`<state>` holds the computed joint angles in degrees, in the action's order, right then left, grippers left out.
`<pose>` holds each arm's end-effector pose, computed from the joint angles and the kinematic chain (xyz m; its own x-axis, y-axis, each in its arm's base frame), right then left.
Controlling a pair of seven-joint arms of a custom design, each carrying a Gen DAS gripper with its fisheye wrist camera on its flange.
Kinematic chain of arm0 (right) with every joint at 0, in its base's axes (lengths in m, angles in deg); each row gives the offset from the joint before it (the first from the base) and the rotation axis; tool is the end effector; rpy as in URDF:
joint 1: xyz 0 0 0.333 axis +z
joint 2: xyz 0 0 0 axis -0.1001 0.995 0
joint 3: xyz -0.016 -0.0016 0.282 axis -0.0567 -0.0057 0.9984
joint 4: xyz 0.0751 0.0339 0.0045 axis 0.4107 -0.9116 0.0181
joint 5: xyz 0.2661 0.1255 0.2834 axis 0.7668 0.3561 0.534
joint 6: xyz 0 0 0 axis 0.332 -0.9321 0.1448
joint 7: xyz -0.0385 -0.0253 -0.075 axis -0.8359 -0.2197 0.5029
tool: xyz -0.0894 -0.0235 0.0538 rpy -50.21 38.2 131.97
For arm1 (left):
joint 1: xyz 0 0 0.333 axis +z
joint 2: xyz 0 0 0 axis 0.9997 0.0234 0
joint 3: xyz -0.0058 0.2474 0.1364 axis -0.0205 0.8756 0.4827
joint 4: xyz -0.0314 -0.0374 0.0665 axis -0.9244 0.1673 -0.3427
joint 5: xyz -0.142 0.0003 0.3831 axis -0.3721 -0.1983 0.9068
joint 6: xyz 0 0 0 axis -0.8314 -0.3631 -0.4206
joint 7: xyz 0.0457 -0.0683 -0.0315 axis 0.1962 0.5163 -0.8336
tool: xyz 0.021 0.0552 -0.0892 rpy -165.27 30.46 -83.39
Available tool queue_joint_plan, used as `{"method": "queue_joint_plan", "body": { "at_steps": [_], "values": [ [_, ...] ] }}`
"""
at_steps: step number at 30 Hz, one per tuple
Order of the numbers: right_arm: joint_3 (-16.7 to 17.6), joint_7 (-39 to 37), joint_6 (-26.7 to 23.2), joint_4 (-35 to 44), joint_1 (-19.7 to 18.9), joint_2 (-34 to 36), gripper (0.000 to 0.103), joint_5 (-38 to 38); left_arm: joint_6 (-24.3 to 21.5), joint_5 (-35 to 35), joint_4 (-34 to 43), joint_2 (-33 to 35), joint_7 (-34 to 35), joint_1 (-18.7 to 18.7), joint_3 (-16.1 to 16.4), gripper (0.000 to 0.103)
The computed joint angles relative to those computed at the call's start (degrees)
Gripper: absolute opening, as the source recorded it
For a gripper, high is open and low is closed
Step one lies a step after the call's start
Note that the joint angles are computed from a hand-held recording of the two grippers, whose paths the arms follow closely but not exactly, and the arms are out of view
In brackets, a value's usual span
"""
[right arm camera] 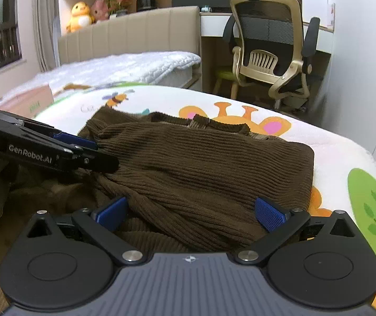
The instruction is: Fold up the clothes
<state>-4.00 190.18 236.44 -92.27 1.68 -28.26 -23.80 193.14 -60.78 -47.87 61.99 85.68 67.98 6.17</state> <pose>0.3954 0.2037 0.4579 0.1479 -0.9887 -0.0235 -0.5985 -0.0705 -0.7980 0.4979 -0.3380 0.4543 -0.5821 -0.8004 0.1431 -0.5889 0.2937 -0.7529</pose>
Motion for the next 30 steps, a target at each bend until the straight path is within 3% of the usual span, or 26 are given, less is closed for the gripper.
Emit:
{"method": "queue_joint_plan", "body": {
  "at_steps": [6,10,12,14,16,20,22,28,30],
  "values": [
    [2.4,0.8,-6.0,2.8,-0.4,0.8,0.103,-2.8,0.9,-18.2,-0.4,-0.5,16.8,-0.4,-0.6,0.064],
    [0.5,0.2,-8.9,3.8,2.0,1.1,0.103,-3.2,1.7,-25.5,-0.3,-0.5,24.0,-0.9,-0.6,0.064],
    [-2.0,-2.4,-10.0,3.9,4.5,0.5,0.103,-1.6,2.0,-25.9,-0.3,-0.5,24.6,-1.1,-0.6,0.064],
    [-4.5,-4.9,-8.0,3.3,6.2,-0.9,0.103,-0.1,2.0,-26.7,-0.3,-0.5,25.4,-1.1,-0.6,0.064],
    [-4.5,-4.9,-6.4,3.5,4.9,-1.8,0.103,0.5,1.9,-27.8,-0.2,-0.6,26.3,-1.2,-0.6,0.064],
    [-0.4,0.5,-5.4,5.8,-2.3,-0.9,0.103,-1.7,1.6,-29.9,-0.2,-0.7,28.0,-1.2,-0.5,0.064],
    [0.2,2.4,-5.6,7.2,-4.1,0.9,0.103,-2.5,1.4,-30.9,-0.1,-0.8,28.8,-1.2,-0.4,0.065],
    [-3.7,1.7,-9.8,9.8,-1.1,7.5,0.101,-0.4,1.2,-32.4,0.0,-0.8,30.1,-1.3,-0.3,0.065],
    [-5.1,1.9,-9.1,9.1,-0.2,8.1,0.101,0.6,1.1,-31.8,0.0,-0.7,29.6,-1.3,-0.3,0.065]
  ]
}}
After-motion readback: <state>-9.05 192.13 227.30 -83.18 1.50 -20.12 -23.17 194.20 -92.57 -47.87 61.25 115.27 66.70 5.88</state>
